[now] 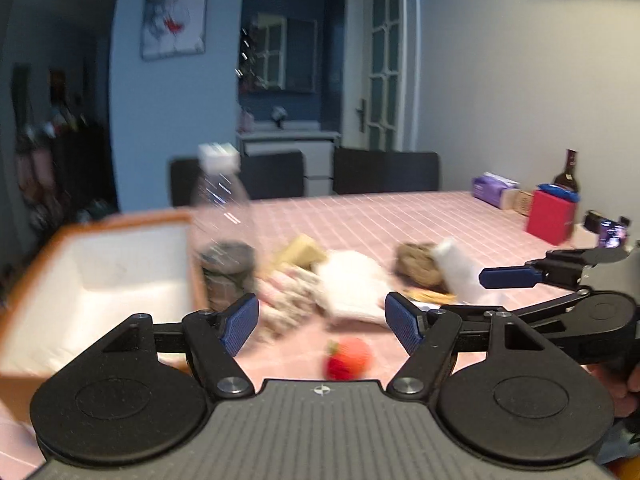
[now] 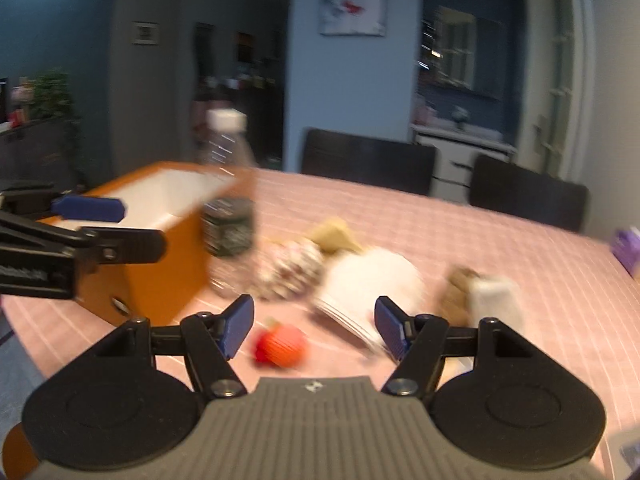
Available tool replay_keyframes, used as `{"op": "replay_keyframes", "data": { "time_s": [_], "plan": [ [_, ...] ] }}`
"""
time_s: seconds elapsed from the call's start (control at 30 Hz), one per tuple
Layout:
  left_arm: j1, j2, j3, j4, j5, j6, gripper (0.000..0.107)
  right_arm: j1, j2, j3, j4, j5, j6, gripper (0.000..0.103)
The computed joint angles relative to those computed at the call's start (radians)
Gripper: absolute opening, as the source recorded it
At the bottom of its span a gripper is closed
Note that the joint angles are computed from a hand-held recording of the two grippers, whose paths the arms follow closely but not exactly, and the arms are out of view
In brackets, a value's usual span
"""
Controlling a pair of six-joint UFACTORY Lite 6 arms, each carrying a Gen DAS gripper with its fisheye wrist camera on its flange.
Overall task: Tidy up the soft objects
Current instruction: 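Return both tools to the table toward the strawberry and snack packet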
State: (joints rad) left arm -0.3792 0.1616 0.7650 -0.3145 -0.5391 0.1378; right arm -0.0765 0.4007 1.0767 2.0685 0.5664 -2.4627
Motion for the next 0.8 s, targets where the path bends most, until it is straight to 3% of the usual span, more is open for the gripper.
{"op": "replay_keyframes", "data": {
  "time_s": [0.2, 0.3, 0.47, 0.57, 0.67, 0.8],
  "plan": [
    [-0.047, 0.254, 0.146, -0.006, -0.046, 0.003, 0.085, -0.052, 0.124, 0.051, 0.033, -0.011, -0.036, 0.066],
    [-0.082, 0.371, 0.227, -0.099, -0.069, 0.081, 0.085, -0.077, 0.190, 0.067, 0.116, 0.025, -0.152, 0.066],
    [-0.095, 0.498, 0.342, -0.180, -0.043, 0.145, 0.085, -0.056, 0.325, 0.182, 0.284, -0.005, -0.325, 0.067],
    [-0.086, 0.565, 0.424, -0.207, 0.003, 0.155, 0.085, -0.045, 0.409, 0.292, 0.316, -0.010, -0.341, 0.077],
    [-0.080, 0.608, 0.481, -0.232, 0.030, 0.168, 0.083, -0.042, 0.501, 0.437, 0.250, -0.058, -0.247, 0.079],
    [-0.070, 0.632, 0.534, -0.256, 0.075, 0.185, 0.083, -0.039, 0.630, 0.647, 0.001, -0.125, 0.038, 0.079]
  ]
}}
